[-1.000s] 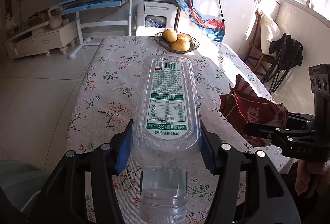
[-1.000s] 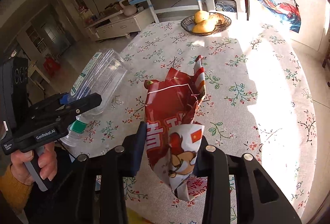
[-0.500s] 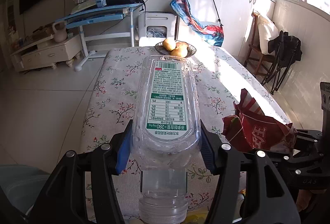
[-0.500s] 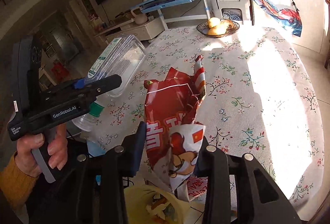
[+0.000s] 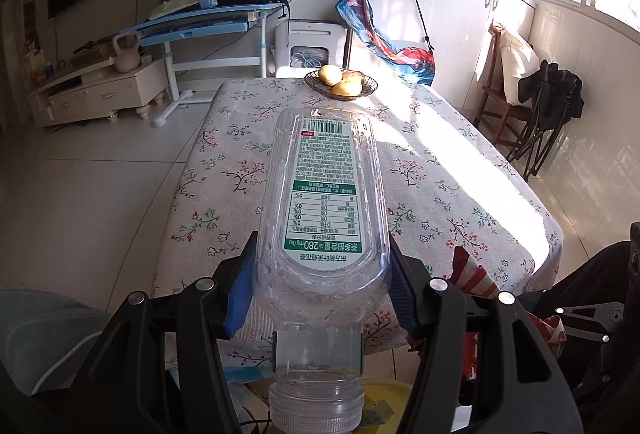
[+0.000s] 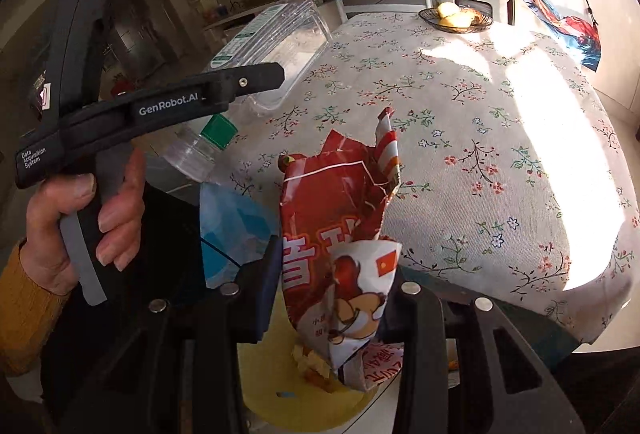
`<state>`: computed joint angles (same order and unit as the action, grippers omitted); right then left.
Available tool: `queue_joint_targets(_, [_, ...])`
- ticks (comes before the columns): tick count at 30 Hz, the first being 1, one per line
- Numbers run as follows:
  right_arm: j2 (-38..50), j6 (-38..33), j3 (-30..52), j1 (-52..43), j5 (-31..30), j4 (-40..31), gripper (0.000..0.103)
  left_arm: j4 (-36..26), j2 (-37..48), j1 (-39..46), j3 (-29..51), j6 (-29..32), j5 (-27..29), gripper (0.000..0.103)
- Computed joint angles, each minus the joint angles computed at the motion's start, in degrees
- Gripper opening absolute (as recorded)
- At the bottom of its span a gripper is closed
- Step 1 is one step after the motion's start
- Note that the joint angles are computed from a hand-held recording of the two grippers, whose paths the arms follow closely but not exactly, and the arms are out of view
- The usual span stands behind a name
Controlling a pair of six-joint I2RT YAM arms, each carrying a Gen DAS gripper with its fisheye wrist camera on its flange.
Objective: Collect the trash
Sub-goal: 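Carry the bottle and red snack bag with both grippers over the yellow basin, then open the right gripper to drop the red snack bag into the basin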
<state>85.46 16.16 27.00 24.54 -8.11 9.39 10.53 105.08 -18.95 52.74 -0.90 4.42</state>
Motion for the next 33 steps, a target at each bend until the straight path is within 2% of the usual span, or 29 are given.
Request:
queue_joint_targets(9, [4.8,-0.73,2.51,11.44,5.4,-7.61,0.039,2.15,-5.17,0.0,-7.56,-1.0,-0.17,0.056])
queue_joint_targets(18, [8.45,-0.41,4.29,16.77,7.66,-11.62,0.039,3.23,-10.84,0.09,-14.96,-1.43,-0.15,0.056])
queue_joint_targets(24, [7.95,1.38,3.72,18.61,8.87,-12.21,0.046,3.27,-13.83,-0.37,-18.73,-1.16,-0.41,0.056])
queue_joint_targets(25, [7.28,1.82,3.34,18.64,9.08,-12.1,0.051,3.23,-14.26,-0.5,-19.25,-1.14,-0.47,0.056])
queue_joint_targets(26, [6.28,2.44,2.6,18.72,9.55,-11.73,0.057,3.22,-14.68,-0.78,-19.81,-1.19,-0.64,0.056])
queue_joint_targets(33, [-4.34,8.91,-3.12,16.26,12.57,-8.78,0.066,1.77,-16.88,-2.69,-22.85,-0.56,-1.35,0.056])
